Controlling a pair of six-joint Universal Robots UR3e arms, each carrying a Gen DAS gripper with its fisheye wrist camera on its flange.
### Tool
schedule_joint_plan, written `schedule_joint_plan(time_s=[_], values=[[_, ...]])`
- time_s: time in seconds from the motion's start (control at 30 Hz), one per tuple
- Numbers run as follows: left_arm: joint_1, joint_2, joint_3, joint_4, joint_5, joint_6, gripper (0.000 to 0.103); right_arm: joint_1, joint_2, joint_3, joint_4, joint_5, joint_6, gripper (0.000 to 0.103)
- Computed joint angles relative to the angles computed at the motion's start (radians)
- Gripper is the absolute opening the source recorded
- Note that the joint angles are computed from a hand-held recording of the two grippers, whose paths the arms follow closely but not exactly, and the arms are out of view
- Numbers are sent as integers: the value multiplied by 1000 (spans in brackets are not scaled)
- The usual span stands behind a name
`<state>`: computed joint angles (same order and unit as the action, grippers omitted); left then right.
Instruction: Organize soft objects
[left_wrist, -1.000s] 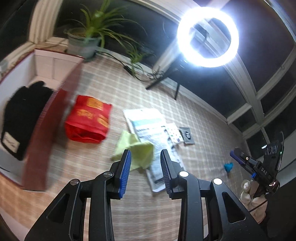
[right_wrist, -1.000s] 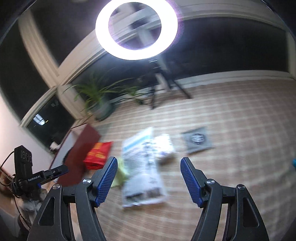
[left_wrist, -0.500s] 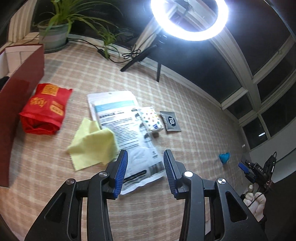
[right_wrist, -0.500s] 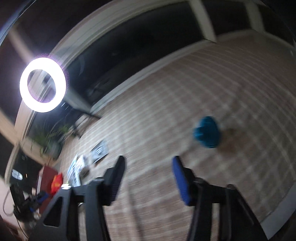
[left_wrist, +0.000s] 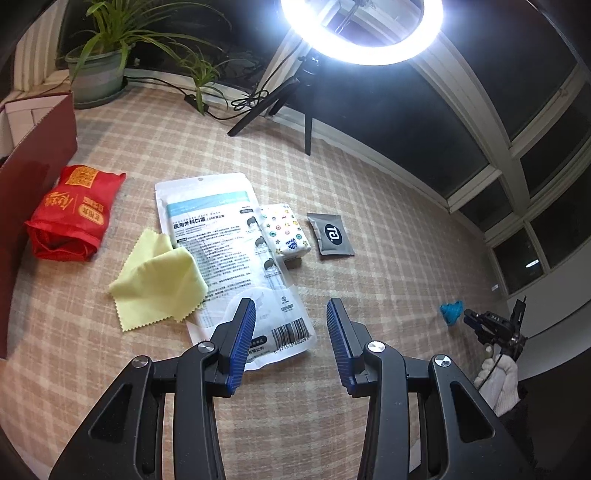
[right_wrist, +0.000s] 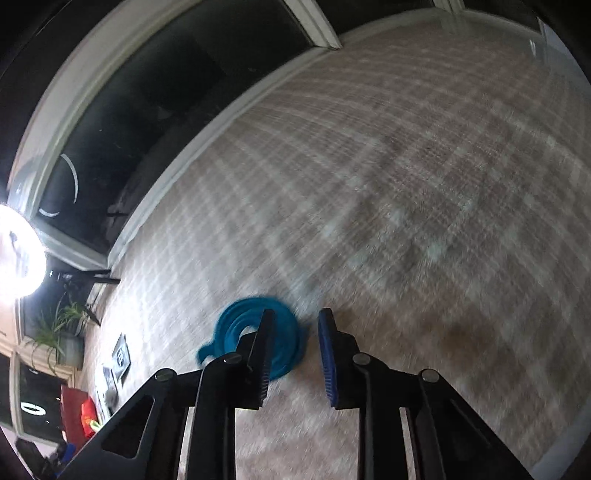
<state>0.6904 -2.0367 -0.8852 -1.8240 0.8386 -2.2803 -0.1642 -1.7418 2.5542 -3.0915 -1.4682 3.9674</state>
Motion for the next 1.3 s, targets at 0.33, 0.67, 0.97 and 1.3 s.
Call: schedule_joint_plan(time_s=[0.33, 0.67, 0.97, 1.3], values=[[-76, 100, -192, 99, 36, -21, 39, -108, 202, -42, -122, 139, -70, 20], [-106, 143, -253, 98, 36, -1, 39, -139, 186, 65, -294, 303, -4, 20], [-82, 156, -251, 61, 24, 38, 39, 110, 308, -125, -297, 221, 119, 20], [-35, 157, -245, 25, 22, 70, 39, 346, 508, -527, -37, 89, 60, 20]])
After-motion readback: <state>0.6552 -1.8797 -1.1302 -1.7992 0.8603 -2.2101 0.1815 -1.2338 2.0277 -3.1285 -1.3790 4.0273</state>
